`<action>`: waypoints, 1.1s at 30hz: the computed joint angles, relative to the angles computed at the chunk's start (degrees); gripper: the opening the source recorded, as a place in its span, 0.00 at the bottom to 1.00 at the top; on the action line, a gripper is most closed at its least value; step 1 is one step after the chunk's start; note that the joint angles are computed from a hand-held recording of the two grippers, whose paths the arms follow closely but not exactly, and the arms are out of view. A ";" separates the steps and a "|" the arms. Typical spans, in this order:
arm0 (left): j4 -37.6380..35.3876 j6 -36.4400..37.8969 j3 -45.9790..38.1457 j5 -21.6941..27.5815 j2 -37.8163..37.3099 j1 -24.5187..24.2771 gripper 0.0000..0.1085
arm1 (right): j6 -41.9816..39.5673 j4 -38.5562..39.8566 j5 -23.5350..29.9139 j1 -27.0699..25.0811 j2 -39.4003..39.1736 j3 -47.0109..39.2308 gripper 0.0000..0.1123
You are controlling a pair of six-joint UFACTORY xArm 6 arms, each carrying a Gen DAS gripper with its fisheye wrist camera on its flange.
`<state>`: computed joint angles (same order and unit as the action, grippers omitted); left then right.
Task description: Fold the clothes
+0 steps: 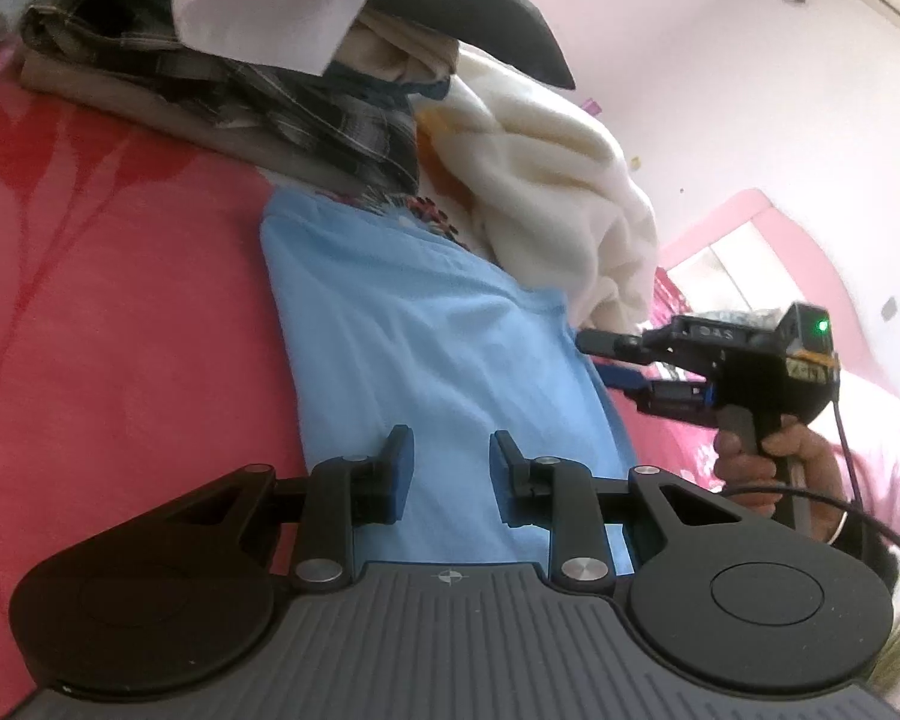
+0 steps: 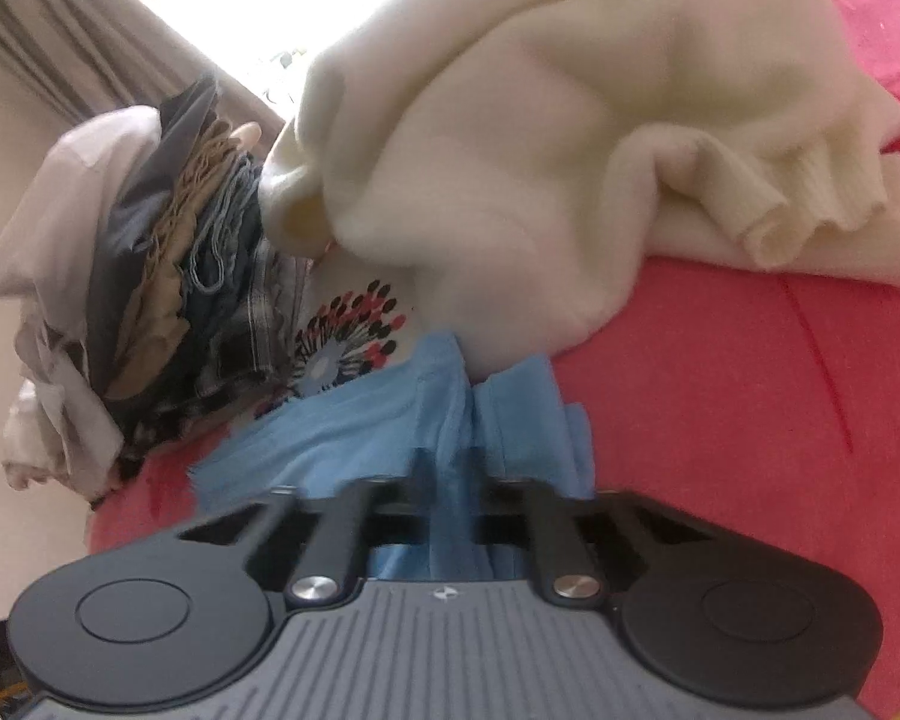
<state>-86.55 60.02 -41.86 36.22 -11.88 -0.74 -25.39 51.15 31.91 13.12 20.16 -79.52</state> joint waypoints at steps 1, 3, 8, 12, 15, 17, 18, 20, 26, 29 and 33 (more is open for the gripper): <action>0.17 0.06 0.19 -0.28 -0.24 -0.20 0.25 | -1.49 0.84 -1.67 0.24 -1.12 1.48 0.04; -0.62 0.15 -2.02 -2.12 1.90 -2.20 0.25 | -4.91 4.26 -4.06 0.40 -3.22 3.90 0.04; -4.20 1.91 -6.48 -4.02 7.39 -5.08 0.25 | -9.53 8.36 -7.17 0.13 -5.76 6.82 0.03; -4.30 1.90 -6.81 -3.87 7.81 -5.46 0.25 | -8.87 9.34 -7.91 -0.46 -4.40 6.27 0.03; -4.31 2.16 -7.23 -4.68 8.26 -6.30 0.25 | -7.72 7.59 -8.92 -0.23 -3.09 6.08 0.03; -4.12 2.47 -7.49 -5.67 8.59 -6.91 0.25 | -5.07 4.01 -10.36 0.10 -1.66 5.79 0.03; -3.93 2.50 -7.60 -5.98 8.79 -7.09 0.25 | -3.49 1.88 -11.64 0.30 -1.22 5.97 0.03; -3.80 2.83 -7.94 -6.85 9.28 -7.60 0.25 | 0.46 -3.17 -14.62 0.60 -0.66 6.74 0.05; -2.89 3.71 -8.03 -10.35 9.08 -9.49 0.25 | -10.17 7.64 -14.25 -0.50 -9.51 12.63 0.12; -2.50 2.85 -7.94 -11.40 8.71 -9.80 0.25 | -11.94 7.84 -7.40 -2.99 -15.89 16.26 0.12; -0.94 1.08 -6.91 -12.92 6.98 -10.28 0.25 | -12.61 4.26 0.35 -4.87 -23.68 22.04 0.12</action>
<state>-87.49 61.10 -48.77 23.30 -4.90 -11.02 -38.00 55.42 32.26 8.25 -3.52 -57.48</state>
